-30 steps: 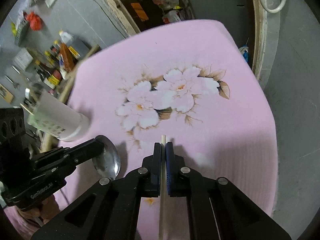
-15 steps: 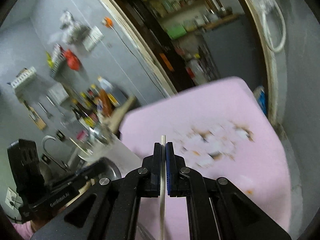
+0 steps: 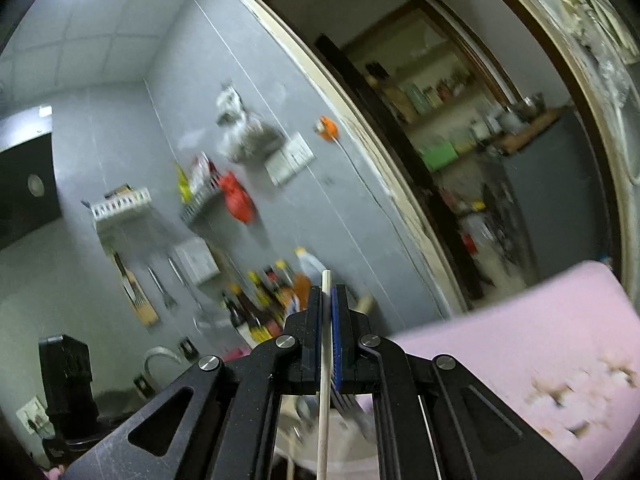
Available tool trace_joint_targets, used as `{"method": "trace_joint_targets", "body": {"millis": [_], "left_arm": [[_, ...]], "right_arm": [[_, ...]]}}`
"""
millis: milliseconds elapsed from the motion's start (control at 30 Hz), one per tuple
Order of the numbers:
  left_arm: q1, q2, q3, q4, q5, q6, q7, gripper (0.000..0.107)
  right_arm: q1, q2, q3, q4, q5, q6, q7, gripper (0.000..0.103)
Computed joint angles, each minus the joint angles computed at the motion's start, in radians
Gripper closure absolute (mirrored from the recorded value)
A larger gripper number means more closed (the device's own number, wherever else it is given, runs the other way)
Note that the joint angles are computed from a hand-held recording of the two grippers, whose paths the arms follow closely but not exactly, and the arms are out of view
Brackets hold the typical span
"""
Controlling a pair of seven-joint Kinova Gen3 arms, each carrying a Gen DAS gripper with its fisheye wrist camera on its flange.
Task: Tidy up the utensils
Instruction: 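Lift the spoon and chopstick and carry both toward the white holder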
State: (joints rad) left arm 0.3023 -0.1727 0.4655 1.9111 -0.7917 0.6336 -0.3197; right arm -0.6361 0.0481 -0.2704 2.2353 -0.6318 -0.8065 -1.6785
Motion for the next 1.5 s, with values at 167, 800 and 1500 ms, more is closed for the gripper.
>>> {"method": "trace_joint_targets", "body": {"millis": [167, 800, 1500], "left_arm": [[-0.079, -0.016, -0.029, 0.012, -0.077, -0.031, 0.006, 0.105], [-0.008, 0.118, -0.108, 0.027, -0.42, 0.002, 0.27, 0.105], [0.286, 0.248, -0.178, 0.132, -0.814, 0.257, 0.616, 0.105]], "right_arm": [[-0.049, 0.102, 0.002, -0.063, -0.023, -0.162, 0.023, 0.099], [-0.212, 0.286, 0.026, -0.242, -0.348, -0.392, 0.445, 0.099], [-0.275, 0.369, 0.02, -0.273, -0.393, -0.408, 0.654, 0.099]]}}
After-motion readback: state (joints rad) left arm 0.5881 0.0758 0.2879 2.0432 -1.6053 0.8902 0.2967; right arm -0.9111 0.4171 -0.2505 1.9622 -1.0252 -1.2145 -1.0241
